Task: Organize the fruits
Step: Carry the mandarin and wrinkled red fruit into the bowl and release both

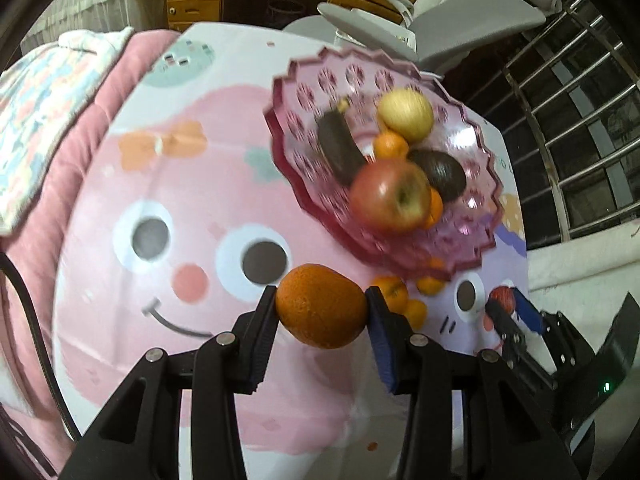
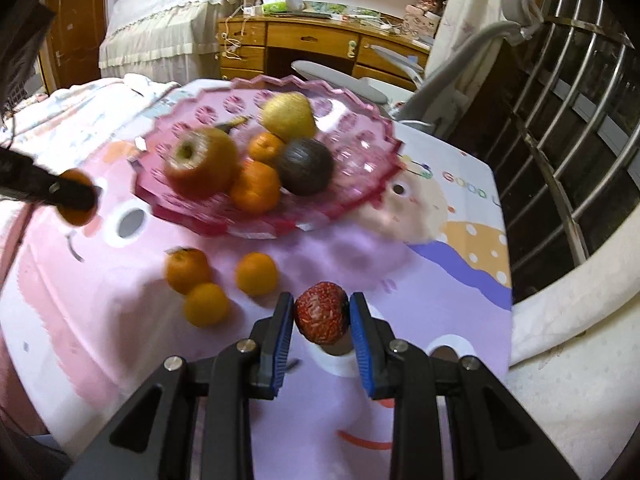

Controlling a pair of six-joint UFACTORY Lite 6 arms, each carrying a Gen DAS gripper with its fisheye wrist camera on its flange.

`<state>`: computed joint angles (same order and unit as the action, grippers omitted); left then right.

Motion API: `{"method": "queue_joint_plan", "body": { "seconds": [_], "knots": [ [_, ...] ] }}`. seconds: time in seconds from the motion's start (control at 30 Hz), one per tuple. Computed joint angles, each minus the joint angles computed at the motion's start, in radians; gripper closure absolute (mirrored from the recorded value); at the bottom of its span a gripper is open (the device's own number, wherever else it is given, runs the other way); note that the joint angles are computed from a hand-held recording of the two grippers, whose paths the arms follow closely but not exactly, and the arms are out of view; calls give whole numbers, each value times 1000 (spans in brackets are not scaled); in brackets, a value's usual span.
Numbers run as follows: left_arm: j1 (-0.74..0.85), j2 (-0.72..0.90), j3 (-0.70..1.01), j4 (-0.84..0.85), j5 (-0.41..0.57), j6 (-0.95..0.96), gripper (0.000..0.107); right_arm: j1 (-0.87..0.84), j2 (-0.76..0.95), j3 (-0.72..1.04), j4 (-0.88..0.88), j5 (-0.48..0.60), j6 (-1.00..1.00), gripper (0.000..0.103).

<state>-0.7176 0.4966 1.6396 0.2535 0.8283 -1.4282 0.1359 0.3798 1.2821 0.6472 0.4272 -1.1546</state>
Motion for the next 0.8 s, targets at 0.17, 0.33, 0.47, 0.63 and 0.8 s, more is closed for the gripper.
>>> {"method": "queue_joint_plan", "body": {
  "seconds": [0.17,0.33,0.47,0.63,0.8],
  "knots": [
    [64,-31,16,-20,13,116,65,72,-28,22,-11,21,84,74],
    [123,-28,54,-39,15,223,65,140,9,106,-51,18,219,74],
    [177,-14,74,-52,-31,305,65,188,52,166,-112,-13,359,74],
    [235,25,96,-69,-117,400,65,231,102,210,-209,-62,530,74],
    [273,73,102,-124,-180,495,65,258,138,226,-320,-83,696,74]
  ]
}}
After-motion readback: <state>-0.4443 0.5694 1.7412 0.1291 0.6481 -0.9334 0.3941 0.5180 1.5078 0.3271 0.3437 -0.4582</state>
